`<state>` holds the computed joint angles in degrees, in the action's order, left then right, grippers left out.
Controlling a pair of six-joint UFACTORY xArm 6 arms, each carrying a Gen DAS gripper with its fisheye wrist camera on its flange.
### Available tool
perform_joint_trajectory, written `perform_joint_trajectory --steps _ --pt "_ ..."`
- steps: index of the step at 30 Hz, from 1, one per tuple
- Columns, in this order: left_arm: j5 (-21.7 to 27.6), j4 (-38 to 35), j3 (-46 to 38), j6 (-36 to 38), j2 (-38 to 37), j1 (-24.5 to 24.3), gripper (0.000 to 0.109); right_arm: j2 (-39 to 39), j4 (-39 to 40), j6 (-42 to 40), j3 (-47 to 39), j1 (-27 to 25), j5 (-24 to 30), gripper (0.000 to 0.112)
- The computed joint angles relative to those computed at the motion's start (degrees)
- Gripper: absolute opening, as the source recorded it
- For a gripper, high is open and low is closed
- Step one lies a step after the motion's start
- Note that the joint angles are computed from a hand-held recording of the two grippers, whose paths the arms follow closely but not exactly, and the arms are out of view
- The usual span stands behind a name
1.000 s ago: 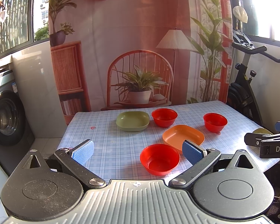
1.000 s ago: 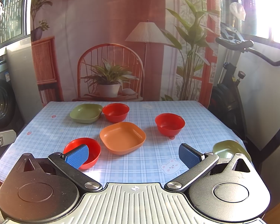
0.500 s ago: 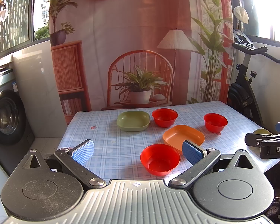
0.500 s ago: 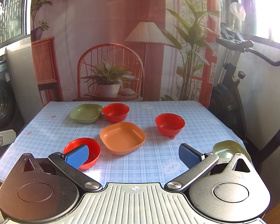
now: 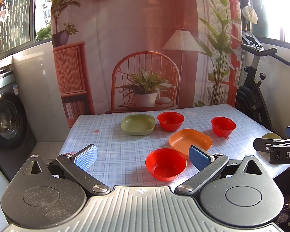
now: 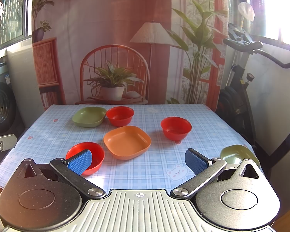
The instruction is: Organize plates and bowls
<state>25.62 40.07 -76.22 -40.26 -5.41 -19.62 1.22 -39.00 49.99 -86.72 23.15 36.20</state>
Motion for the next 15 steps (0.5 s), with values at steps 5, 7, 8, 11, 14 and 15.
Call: perform_joint_trajectory --steps 5,7,8,11,14,15 --pt "0.2 0.0 -0.2 -0.1 0.0 -0.2 0.102 0.0 0.0 -0.1 0.0 0.0 0.0 0.103" --pt "0.5 0.2 -0.2 -0.3 0.0 -0.3 0.102 0.0 0.1 -0.1 -0.1 0.0 0.1 0.103" --pt "0.5 0.3 -0.2 -0.4 0.0 -0.3 0.102 0.0 0.1 -0.1 -0.1 0.0 0.1 0.103" --pt "0.5 0.1 -0.2 -0.3 0.0 -0.3 0.102 0.0 0.0 -0.1 -0.1 0.0 0.1 0.103" --pt "0.5 0.2 -0.2 -0.3 0.0 -0.3 0.102 0.0 0.1 -0.1 0.0 0.0 0.1 0.103" --pt "0.5 0.2 -0.2 -0.3 0.0 -0.3 0.102 0.0 0.1 -0.1 0.0 0.0 0.1 0.103"
